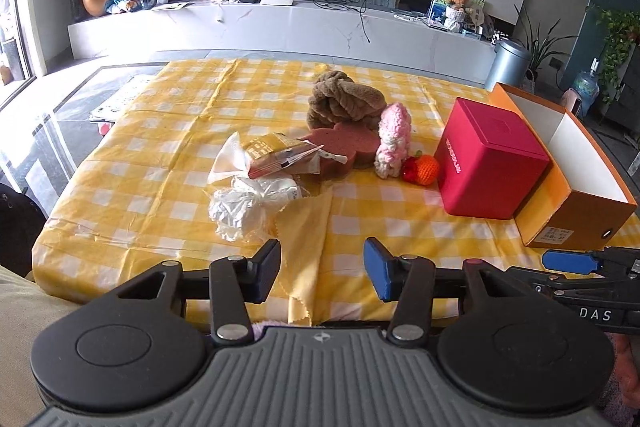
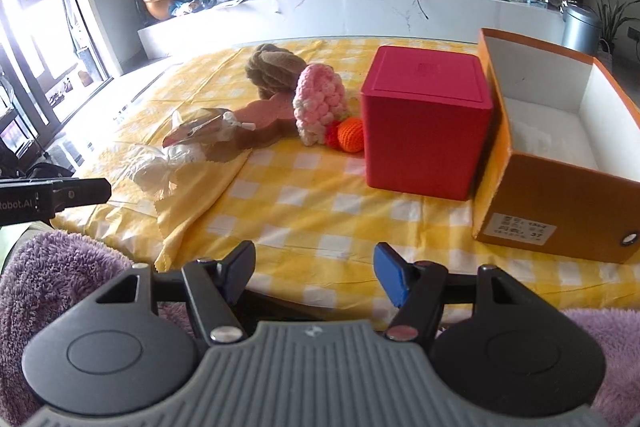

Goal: Organize soft objects
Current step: 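Withdraw both tools from the box back toward the snack packs, then grasp the wrapped white snack with the left gripper while the right gripper grasps the yellow snack bag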

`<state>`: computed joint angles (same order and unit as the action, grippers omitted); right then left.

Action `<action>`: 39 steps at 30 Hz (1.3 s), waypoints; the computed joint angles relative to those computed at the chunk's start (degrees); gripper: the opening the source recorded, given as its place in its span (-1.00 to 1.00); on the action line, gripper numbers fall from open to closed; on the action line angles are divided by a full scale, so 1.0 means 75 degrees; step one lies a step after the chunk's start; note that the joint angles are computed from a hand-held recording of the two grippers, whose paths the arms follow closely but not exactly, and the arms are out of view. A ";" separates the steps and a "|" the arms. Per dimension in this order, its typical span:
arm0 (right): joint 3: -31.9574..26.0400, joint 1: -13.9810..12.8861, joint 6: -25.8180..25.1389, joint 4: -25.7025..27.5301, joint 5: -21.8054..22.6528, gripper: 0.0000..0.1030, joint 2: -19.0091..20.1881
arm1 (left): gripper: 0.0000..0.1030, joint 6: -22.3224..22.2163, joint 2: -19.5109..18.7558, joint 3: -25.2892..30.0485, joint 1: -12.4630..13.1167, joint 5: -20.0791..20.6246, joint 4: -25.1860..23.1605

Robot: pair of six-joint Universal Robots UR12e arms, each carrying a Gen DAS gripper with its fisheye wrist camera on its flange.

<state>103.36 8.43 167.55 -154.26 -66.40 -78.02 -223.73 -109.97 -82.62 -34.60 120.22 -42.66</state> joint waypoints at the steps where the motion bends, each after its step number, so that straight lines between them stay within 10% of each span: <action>1: -0.0084 0.0048 -0.0088 0.0082 -0.0031 0.27 0.0065 | 0.11 0.0021 0.0032 -0.0034 0.0053 -0.0054 -0.0025; 15: -0.1414 0.0697 -0.0940 0.1187 -0.0008 0.36 0.1065 | 0.20 0.1732 -0.0006 -0.0112 0.0715 -0.0530 -0.0489; 27: -0.2248 0.0912 -0.1138 0.1531 -0.0139 0.36 0.1707 | 0.23 0.3481 -0.0412 0.0315 0.1546 -0.2425 -0.1017; 39: -0.2622 0.1046 -0.1508 0.1617 0.0098 0.36 0.1999 | -0.13 0.2969 -0.0375 0.0171 0.1551 -0.2210 -0.1195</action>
